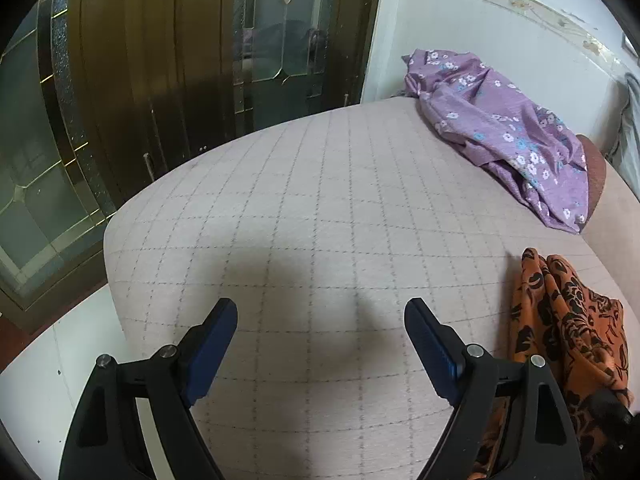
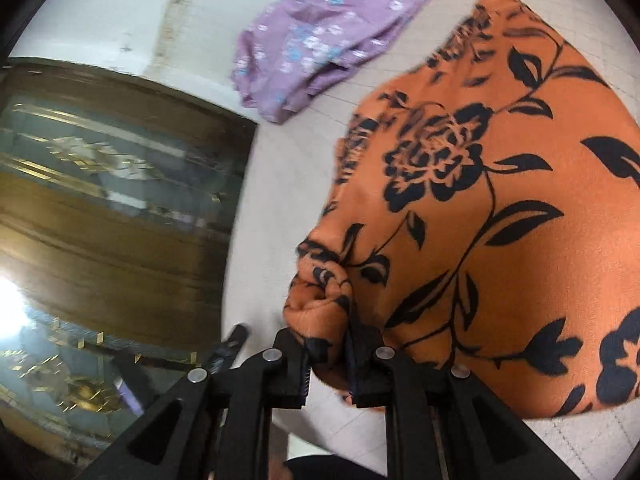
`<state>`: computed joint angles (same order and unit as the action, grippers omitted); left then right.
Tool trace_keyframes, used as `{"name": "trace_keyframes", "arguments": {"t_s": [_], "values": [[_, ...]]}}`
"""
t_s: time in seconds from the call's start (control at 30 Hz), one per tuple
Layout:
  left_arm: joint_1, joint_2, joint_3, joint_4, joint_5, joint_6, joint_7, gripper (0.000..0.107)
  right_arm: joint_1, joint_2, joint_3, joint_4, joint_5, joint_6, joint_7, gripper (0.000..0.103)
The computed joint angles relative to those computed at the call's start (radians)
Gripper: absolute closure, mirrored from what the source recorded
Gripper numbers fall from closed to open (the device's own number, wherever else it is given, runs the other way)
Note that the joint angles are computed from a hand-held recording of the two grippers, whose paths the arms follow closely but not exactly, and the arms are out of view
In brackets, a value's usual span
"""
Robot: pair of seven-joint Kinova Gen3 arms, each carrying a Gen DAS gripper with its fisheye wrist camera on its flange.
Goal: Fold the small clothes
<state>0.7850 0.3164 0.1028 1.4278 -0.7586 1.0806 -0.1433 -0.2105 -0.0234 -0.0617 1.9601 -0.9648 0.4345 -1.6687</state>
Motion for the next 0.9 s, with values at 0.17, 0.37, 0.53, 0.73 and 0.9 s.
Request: {"name": "trace_keyframes", "arguments": {"t_s": [0.17,0.37,0.53,0.73,0.9], "values": [[0.037,0.018,-0.002,-0.022,-0.049,0.037,0.016,0.021,0.118,-0.091,-0.119,0.104,-0.161,0.013,0.202,0.088],[0.041,0.025,-0.002,-0.028,-0.043,0.04,0.002,0.021,0.034,-0.034,0.11,0.198,-0.405,0.204,0.392,0.08],[0.057,-0.01,0.005,0.024,-0.1,-0.078,0.023,0.021,0.117,-0.125,0.175,0.268,-0.499,0.328,0.594,0.039],[0.114,-0.003,0.016,0.027,-0.203,-0.137,0.017,0.021,0.289,-0.294,0.176,0.293,-0.343,0.329,0.552,0.038],[0.073,-0.025,0.069,0.065,-0.201,-0.298,-0.027,0.021,0.284,-0.267,0.255,0.296,-0.166,0.353,0.432,0.073]]}}
